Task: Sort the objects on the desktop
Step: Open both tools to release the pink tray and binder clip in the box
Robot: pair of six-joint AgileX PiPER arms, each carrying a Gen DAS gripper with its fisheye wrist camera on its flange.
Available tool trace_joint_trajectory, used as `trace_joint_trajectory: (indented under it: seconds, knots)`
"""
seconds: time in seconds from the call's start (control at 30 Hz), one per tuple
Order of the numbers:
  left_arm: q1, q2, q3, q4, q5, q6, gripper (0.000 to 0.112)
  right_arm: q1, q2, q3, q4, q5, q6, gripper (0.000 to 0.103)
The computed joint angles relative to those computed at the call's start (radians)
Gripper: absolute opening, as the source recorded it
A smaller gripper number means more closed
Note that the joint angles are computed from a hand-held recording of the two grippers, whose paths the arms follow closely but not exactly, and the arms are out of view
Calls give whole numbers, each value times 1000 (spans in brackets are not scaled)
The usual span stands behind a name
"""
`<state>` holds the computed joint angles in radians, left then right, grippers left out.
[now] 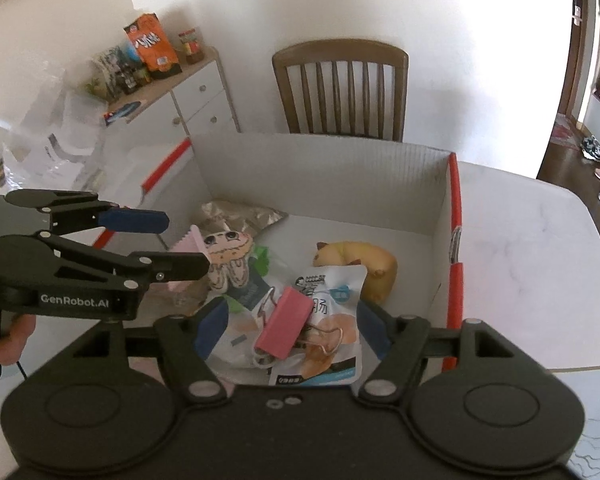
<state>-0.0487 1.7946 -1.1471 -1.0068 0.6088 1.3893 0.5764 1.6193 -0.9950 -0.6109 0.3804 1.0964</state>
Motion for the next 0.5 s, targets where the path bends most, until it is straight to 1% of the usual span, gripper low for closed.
trace_joint_trajectory:
  seconds: [0.17, 0.23, 0.43, 0.5]
  knots:
    - [12, -62, 46, -4, 14, -5, 66, 28, -59, 27, -22, 14, 26, 71]
    - [21, -92, 74, -25, 22, 14, 66, 43, -80, 37, -50, 25, 56, 74]
    - [29, -169, 138, -15, 16, -31, 66, 93, -125, 52, -120, 61, 109, 75]
    - [28, -190, 155, -5, 9, -42, 66, 112, -139, 61, -149, 71, 138, 78]
